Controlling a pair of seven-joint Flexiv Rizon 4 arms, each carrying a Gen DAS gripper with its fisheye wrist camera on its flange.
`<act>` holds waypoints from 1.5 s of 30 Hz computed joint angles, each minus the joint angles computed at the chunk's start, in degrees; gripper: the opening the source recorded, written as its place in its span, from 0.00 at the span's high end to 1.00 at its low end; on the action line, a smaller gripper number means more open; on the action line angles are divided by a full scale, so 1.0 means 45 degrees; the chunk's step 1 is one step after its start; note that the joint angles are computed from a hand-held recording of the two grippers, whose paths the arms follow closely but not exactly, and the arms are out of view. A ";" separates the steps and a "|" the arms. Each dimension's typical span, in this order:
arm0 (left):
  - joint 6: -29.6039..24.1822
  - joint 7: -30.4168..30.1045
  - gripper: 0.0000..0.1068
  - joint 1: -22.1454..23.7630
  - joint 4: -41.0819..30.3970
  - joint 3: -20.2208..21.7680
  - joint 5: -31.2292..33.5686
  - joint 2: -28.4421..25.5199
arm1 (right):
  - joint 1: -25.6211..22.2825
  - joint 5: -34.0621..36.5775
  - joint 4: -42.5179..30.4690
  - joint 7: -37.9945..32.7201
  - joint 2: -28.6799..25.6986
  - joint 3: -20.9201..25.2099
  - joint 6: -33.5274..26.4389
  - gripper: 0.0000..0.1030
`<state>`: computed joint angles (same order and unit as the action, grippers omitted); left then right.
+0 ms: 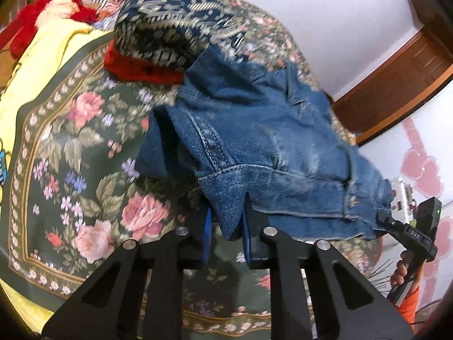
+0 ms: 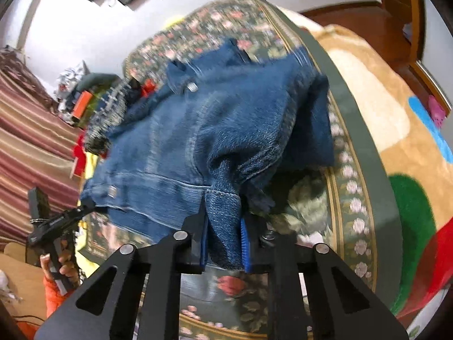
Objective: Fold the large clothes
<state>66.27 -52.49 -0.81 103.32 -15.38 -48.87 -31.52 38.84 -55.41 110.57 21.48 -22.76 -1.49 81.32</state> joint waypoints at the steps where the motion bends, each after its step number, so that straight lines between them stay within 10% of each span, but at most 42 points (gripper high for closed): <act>1: -0.0041 0.0039 0.85 0.0041 -0.0152 -0.0043 -0.0023 -0.0025 | 0.0169 -0.0472 -0.0074 0.0187 0.0138 -0.0302 -0.0121 0.86; 12: 0.0037 0.0794 0.91 0.0093 -0.2869 -0.0543 -0.0124 -0.0808 | -0.0900 -0.2879 -0.1806 0.0119 -0.0071 -0.0071 -0.1563 0.87; 22: -0.0821 -0.2436 0.94 -0.0785 -0.7381 0.0712 0.2846 -0.3426 | -0.1983 -0.4140 -0.2499 0.2595 -0.0885 -0.1057 0.0260 0.87; 33: -0.2714 -0.5645 0.95 -0.1209 -1.1830 0.1576 0.5356 -0.6460 | -0.2630 -0.0106 -0.2617 0.0194 -0.2527 -0.0272 0.0946 0.87; 45: -0.2334 -0.5623 0.95 -0.1855 -1.2401 0.2404 0.7585 -0.6375 | -0.3376 0.2969 -0.2973 -0.3173 -0.2277 0.1236 0.0578 0.84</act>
<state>55.76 -77.79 -9.16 47.51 -4.57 -14.73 -60.21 23.65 -42.05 97.19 7.20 -33.01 4.07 83.92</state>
